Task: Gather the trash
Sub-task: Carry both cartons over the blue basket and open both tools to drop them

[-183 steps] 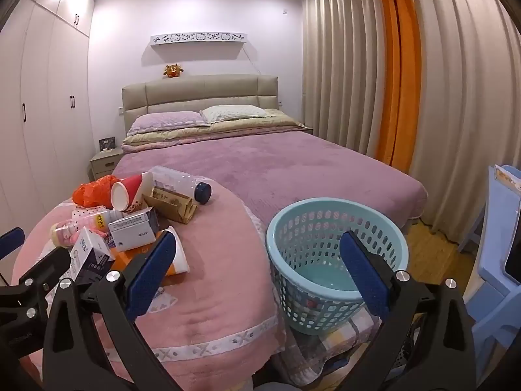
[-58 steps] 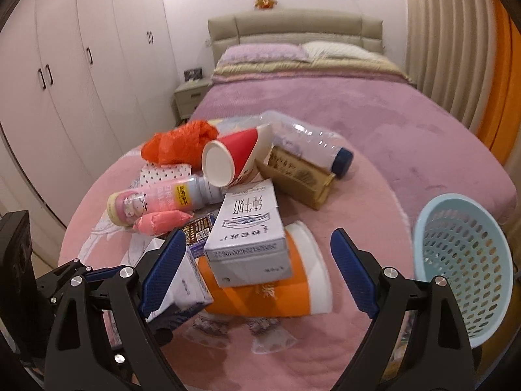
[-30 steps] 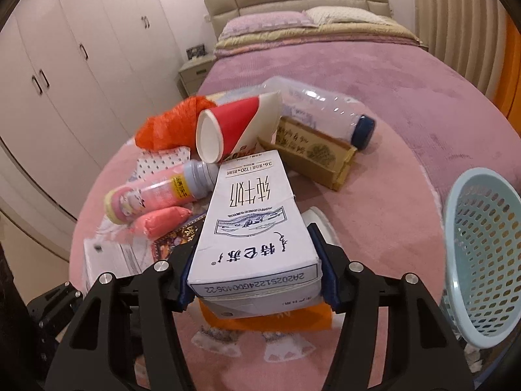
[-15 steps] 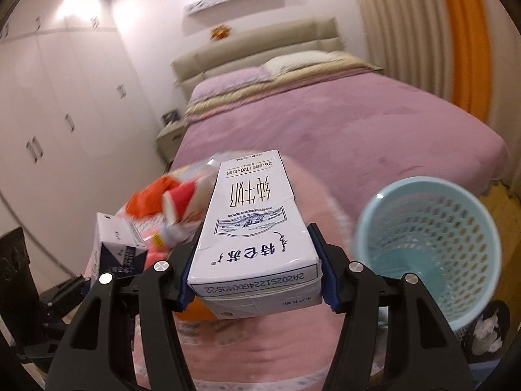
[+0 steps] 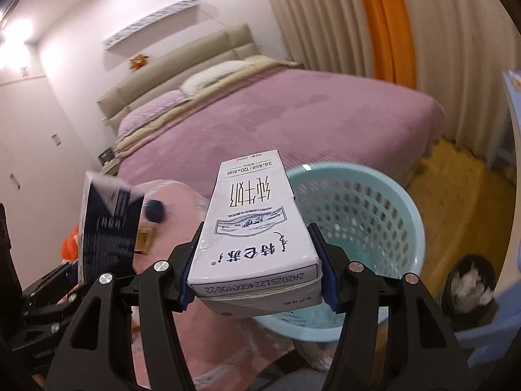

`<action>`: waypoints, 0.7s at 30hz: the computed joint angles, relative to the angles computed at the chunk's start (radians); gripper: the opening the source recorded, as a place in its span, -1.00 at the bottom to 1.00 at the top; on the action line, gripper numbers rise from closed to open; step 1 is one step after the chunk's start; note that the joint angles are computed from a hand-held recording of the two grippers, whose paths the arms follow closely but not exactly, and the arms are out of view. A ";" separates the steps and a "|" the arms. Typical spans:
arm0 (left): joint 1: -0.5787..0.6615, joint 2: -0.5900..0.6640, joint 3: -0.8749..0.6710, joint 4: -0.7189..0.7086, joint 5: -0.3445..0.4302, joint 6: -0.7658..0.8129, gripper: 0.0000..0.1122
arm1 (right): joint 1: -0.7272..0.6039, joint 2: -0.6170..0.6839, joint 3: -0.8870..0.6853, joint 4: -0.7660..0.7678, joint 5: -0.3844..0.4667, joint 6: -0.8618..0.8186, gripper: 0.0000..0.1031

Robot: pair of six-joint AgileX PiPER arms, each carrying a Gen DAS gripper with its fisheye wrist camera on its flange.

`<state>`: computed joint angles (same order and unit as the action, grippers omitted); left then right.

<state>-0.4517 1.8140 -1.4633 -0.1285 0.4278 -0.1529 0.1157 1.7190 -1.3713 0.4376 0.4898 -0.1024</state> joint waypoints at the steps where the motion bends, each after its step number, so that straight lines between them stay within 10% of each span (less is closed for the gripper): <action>1: -0.003 0.028 -0.031 -0.006 0.011 0.000 0.07 | -0.016 0.015 0.004 0.009 0.000 -0.003 0.08; 12: 0.019 0.377 -0.382 -0.209 0.202 0.111 0.08 | -0.107 0.163 -0.003 -0.083 0.024 0.091 0.09; 21: -0.001 0.349 -0.337 -0.206 0.158 0.084 0.33 | -0.103 0.170 0.005 -0.108 0.006 0.095 0.11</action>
